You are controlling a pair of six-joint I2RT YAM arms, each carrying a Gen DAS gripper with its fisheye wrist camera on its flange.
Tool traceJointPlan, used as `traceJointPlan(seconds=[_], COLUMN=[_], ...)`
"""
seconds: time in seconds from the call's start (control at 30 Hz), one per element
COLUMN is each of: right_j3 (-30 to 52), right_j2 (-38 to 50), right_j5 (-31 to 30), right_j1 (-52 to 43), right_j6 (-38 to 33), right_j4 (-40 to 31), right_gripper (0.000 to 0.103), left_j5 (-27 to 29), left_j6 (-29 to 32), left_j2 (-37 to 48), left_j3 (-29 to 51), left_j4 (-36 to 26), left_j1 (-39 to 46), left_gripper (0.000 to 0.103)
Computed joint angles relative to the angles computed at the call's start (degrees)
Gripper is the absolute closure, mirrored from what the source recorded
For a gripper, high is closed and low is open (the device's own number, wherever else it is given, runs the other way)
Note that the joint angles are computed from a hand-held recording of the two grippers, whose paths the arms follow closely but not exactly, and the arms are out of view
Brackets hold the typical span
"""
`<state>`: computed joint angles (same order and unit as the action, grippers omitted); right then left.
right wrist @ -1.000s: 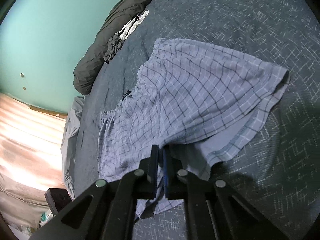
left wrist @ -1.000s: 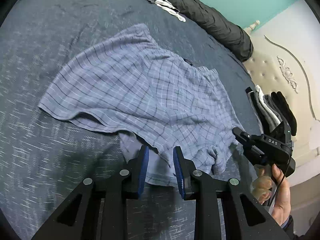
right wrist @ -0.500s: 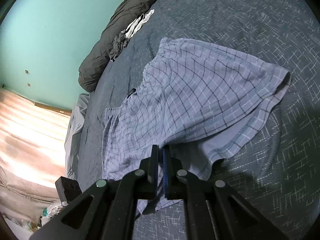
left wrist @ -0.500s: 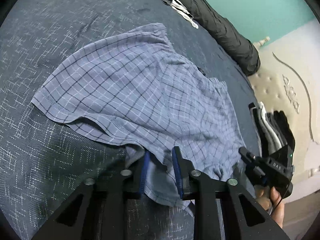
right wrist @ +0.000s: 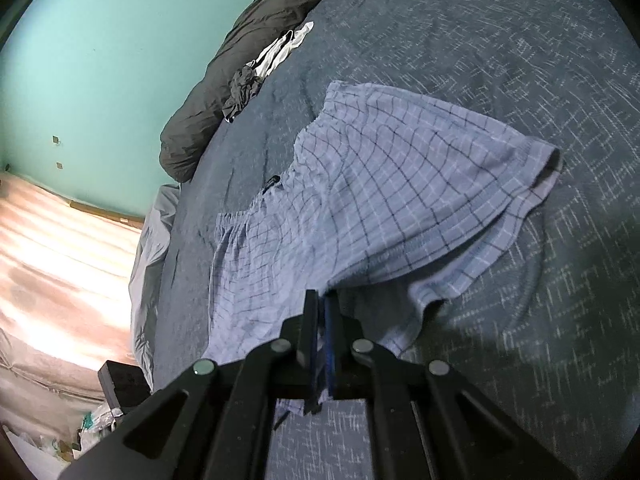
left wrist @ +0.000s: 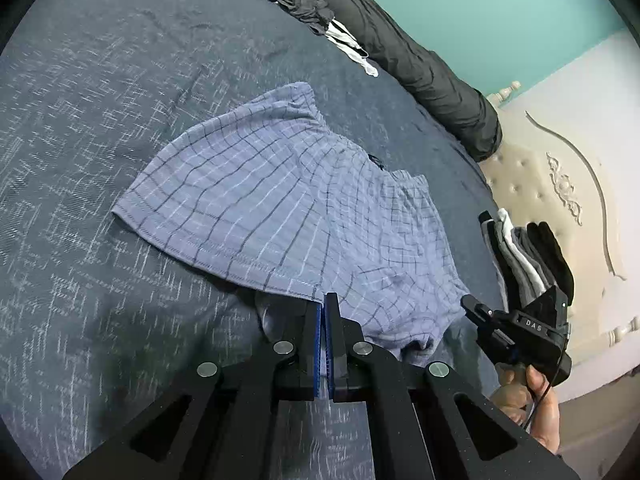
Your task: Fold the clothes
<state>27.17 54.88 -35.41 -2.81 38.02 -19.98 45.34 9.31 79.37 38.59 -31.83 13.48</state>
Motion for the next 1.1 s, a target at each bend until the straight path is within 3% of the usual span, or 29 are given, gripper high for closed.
traceJointPlan(seconds=[0.4, 0.87, 1.1], right_j3=[-0.7, -0.2, 0.0], right_j2=[-4.4, -2.2, -1.3], right_j5=[-1.3, -1.4, -1.1], right_j1=[-1.5, -3.1, -3.4], right_j6=[-2.3, -6.4, -7.1], right_j4=[-6.5, -10.2, -10.2], right_gripper=[0.101, 0.101, 0.101], left_j5=[-0.5, -2.0, -3.7], left_j6=[3.3, 5.5, 5.0], left_j2=[-1.0, 0.7, 1.3], left_j3=[0.5, 1.2, 1.0], left_j4=[-3.3, -4.9, -2.5], left_j1=[1.0, 2.0, 2.0], left_gripper=[0.102, 0.102, 0.102])
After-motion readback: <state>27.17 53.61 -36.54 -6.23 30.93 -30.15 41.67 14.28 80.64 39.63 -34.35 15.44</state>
